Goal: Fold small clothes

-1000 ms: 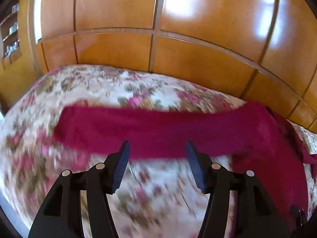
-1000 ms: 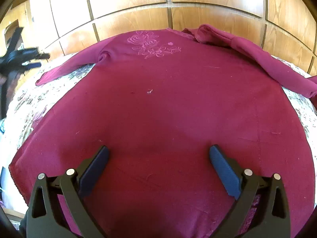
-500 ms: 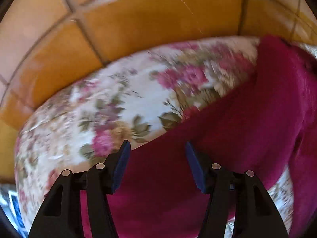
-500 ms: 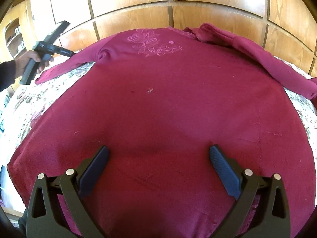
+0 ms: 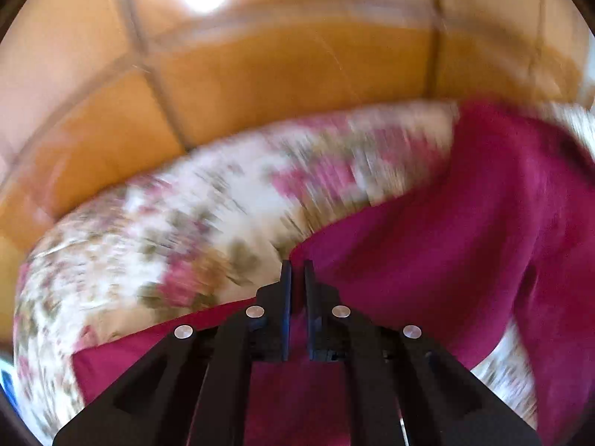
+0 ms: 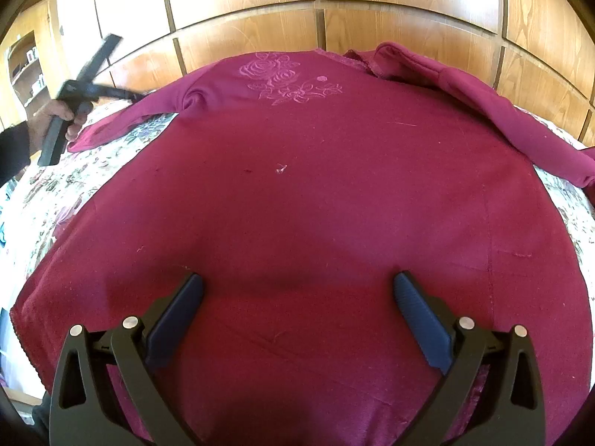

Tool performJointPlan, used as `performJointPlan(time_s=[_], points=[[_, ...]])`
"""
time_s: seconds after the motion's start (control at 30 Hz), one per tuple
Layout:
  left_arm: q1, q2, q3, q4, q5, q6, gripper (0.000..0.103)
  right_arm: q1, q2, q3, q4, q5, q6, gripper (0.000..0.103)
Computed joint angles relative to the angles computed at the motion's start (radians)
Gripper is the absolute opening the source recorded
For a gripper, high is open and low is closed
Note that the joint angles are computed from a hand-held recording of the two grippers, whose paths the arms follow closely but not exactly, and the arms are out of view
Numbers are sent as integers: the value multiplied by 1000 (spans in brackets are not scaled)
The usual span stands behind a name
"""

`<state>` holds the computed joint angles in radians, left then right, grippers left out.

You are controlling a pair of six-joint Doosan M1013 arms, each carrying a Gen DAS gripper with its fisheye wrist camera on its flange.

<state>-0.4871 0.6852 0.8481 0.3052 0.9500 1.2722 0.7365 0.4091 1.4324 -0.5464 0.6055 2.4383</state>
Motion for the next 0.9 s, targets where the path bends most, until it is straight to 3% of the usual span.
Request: performJointPlan(time_s=[0.07,0.13,0.23,0.27,0.37,0.47,0.57,0.63,0.73,0.83,0.9], points=[[-10,-36,53,98,-72,-148,5,0,1,-1,-1,-1,1,101],[-24,-38,62,176,-66,-236,5,0,0,1,-3,-3,4,101],[-47,26,-8,283,78,-275,6,-1,0,1,-3,-7,5,101],[-44,48,-38,251,119,-275,6,0,0,2,-6,-8,8,101],[-37,79,-87,229,184,-358,16,0,-2,5,-16,-11,18,101],[-50,76,-96,306,240,-518,28,2,-5,11,-29,-16,32,101],[-66,-6,11,283,120,-616,28,3,-7,16,-40,-23,45,101],[-96,-61,87,258,24,-607,28,4,-8,17,-41,-26,47,101],[-125,-108,155,117,-98,-529,28,4,-5,8,-27,-9,34,101],[-159,-132,193,-50,-154,-417,28,-6,-11,-8,72,21,-35,101],[-186,-136,205,-140,-152,-337,28,-18,-44,16,108,-9,-6,100]])
